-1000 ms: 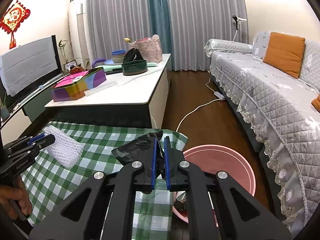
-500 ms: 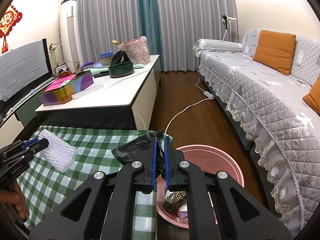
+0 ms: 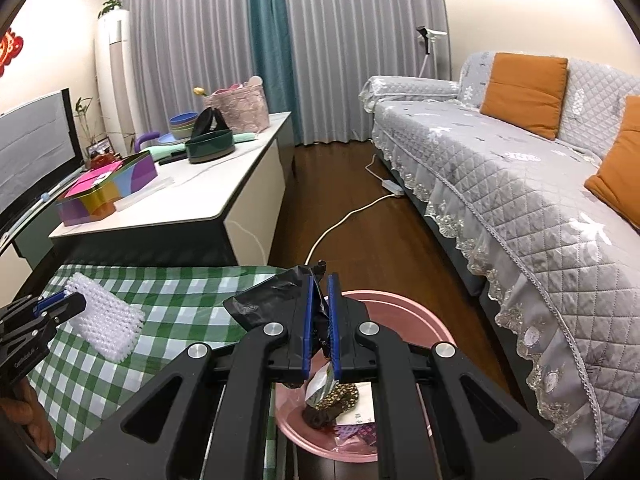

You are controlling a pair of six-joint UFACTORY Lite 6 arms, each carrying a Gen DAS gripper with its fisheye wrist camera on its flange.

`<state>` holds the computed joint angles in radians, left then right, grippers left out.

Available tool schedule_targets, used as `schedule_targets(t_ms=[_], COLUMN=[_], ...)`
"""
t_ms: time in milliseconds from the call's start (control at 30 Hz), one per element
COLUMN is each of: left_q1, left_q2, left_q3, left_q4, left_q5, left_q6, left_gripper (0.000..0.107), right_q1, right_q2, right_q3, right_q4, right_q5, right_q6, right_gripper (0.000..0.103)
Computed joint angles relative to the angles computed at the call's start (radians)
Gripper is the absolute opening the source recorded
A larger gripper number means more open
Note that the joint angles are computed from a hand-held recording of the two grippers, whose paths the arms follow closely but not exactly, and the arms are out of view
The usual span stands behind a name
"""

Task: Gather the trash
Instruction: 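Carry the foam sleeve with the left tool while the right tool carries the black bag over the basin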

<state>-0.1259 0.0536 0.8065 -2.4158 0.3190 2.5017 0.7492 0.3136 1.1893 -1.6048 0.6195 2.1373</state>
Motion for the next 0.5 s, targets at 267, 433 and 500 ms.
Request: schedule_targets(t_ms=[267,433,500], left_q1=[-0.078,-0.122,-0.144], left_q2=[0.054,0.119,0.149], left_q3=[0.059,0.125,0.156], left_q4=[-0.097,-0.144,-0.172], left_q5=[-0.032,-0.047,-0.053], left_q6=[0.079,0.108,0.132], left_gripper=[0.015,0.015,0.015], right_q1=[-0.054,-0.078,-0.087], right_q2=[-0.026,-0.024,-0.020], right_q3=[-0.043,-0.056,-0.057], right_q4=[-0.022,-0.028,-0.025], right_q5=[-0.016,-0.026,-0.029], right_q6=[0.039,0.048,0.047], right_gripper=[0.008,0.008,0.008])
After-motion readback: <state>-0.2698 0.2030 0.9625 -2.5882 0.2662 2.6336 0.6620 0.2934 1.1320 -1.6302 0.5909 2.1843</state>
